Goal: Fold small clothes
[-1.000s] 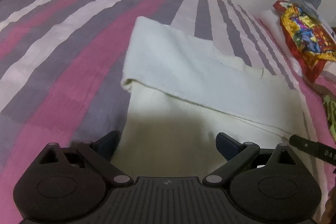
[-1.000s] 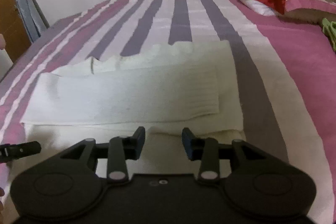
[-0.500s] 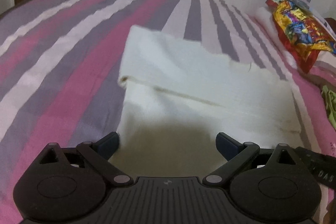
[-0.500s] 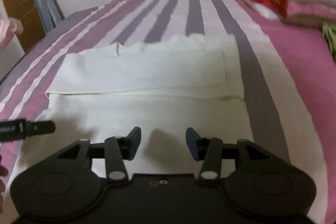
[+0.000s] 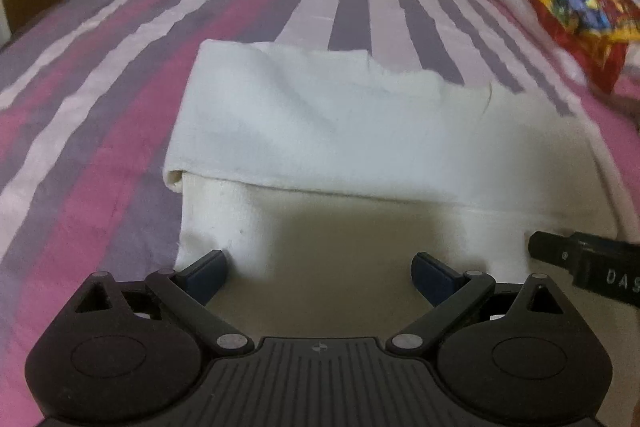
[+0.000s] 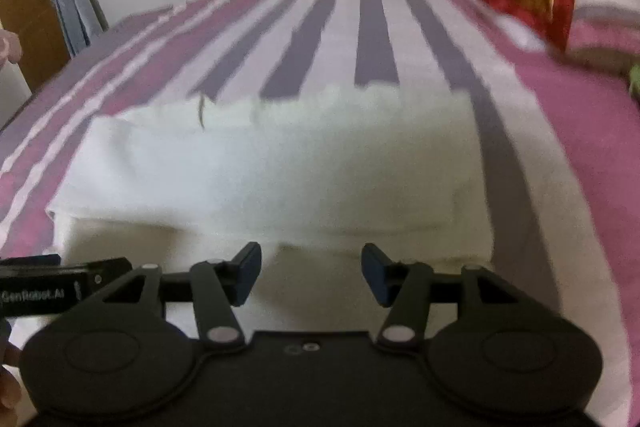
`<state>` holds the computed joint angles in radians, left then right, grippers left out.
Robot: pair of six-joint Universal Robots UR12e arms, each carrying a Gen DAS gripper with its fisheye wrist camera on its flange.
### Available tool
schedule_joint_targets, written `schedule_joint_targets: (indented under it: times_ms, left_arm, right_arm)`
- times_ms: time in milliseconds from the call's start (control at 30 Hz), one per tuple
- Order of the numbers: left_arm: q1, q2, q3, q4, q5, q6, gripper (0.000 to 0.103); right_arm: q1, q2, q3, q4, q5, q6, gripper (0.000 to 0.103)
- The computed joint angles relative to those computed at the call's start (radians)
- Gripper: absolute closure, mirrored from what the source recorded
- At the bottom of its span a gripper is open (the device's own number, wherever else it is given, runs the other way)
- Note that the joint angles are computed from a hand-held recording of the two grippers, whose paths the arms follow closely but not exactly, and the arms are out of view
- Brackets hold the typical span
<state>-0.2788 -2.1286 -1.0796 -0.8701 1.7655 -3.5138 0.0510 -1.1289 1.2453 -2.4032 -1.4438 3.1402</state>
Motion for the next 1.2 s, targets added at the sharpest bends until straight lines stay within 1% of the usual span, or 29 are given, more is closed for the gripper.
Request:
schedule_joint_targets:
  times_ms: [33,100,200,300,367,467,600,733,933,1100,1200]
  left_arm:
    - [-0.002,0.003,-0.005,0.004,0.004,0.015,0.005]
    - [-0.003,0.016,-0.021,0.012,0.004,0.013,0.005]
    - [-0.004,0.04,-0.046,0.012,0.002,0.004,0.005]
    - [-0.007,0.073,-0.084,0.026,0.007,0.018,0.005]
    - [-0.006,0.099,-0.116,0.036,0.005,0.025,0.005]
    - [-0.006,0.156,-0.182,0.049,-0.006,0.027,0.005]
    - [-0.008,0.233,-0.274,0.059,-0.006,0.021,0.005]
    - [-0.011,0.314,-0.372,0.061,-0.009,0.002,0.005]
    - [-0.011,0.409,-0.489,0.042,-0.022,-0.047,0.005]
    - [-0.012,0.465,-0.559,0.044,-0.032,-0.085,0.005]
    - [-0.008,0.49,-0.589,0.039,-0.033,-0.124,0.005]
  right_arm:
    - [-0.001,0.004,-0.005,0.023,0.003,0.002,0.048]
    - [-0.002,-0.004,0.013,0.0,0.0,0.0,0.048]
    - [-0.01,-0.029,0.045,-0.027,0.022,0.02,0.047]
    - [-0.018,-0.068,0.086,-0.057,0.038,0.018,0.047]
    - [-0.026,-0.105,0.126,-0.083,0.051,0.015,0.045]
    - [-0.04,-0.167,0.19,-0.11,0.074,0.014,0.042]
    - [-0.057,-0.258,0.279,-0.118,0.077,-0.001,0.041]
    - [-0.072,-0.339,0.354,-0.075,0.08,-0.021,0.041]
    - [-0.09,-0.441,0.455,0.034,0.074,-0.028,0.043]
    - [-0.104,-0.504,0.52,0.084,0.079,-0.025,0.045]
    - [-0.115,-0.526,0.545,0.104,0.086,-0.004,0.045]
